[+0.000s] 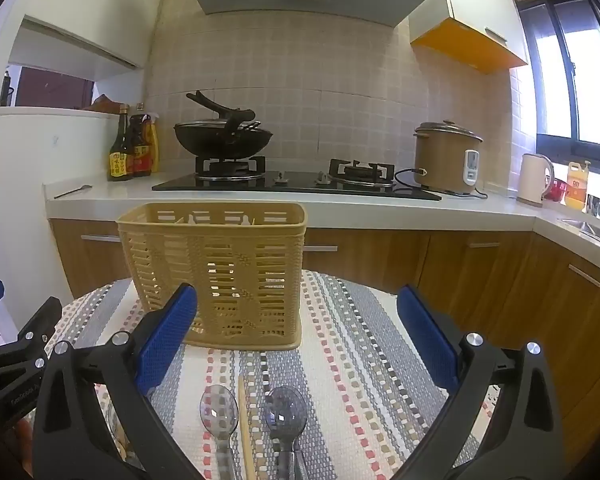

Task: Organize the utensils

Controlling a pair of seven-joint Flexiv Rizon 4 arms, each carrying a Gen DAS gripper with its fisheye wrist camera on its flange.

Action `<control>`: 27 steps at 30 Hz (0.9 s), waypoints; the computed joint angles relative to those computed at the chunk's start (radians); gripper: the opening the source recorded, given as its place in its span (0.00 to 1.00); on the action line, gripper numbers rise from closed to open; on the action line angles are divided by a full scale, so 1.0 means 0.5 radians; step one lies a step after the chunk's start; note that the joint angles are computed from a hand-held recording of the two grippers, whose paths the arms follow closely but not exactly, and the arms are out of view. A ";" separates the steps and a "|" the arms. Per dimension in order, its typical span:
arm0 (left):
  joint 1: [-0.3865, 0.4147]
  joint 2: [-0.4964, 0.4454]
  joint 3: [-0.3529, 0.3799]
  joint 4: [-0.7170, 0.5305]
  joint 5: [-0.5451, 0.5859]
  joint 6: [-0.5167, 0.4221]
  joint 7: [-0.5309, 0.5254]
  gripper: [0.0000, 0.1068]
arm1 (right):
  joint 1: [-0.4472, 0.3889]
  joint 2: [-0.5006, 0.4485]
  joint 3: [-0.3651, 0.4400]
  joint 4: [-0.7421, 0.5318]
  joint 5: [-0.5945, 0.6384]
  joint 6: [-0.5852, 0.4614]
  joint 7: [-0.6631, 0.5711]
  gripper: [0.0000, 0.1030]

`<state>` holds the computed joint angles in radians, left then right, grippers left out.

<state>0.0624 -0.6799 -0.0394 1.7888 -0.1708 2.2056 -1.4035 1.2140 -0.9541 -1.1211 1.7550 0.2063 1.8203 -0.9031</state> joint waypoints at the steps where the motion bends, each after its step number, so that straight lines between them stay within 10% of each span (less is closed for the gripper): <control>1: -0.003 -0.002 0.004 -0.001 -0.002 0.006 0.002 0.90 | -0.002 0.000 0.003 0.000 0.000 0.001 0.000 0.93; 27: 0.000 -0.003 0.004 -0.011 -0.006 -0.004 -0.008 0.90 | 0.021 -0.003 -0.012 0.013 -0.017 -0.003 -0.032 0.93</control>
<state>0.0626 -0.6816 -0.0375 1.7834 -0.1738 2.2036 -1.4077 1.2245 -0.9556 -1.1271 1.7615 0.1976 1.8189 -0.9191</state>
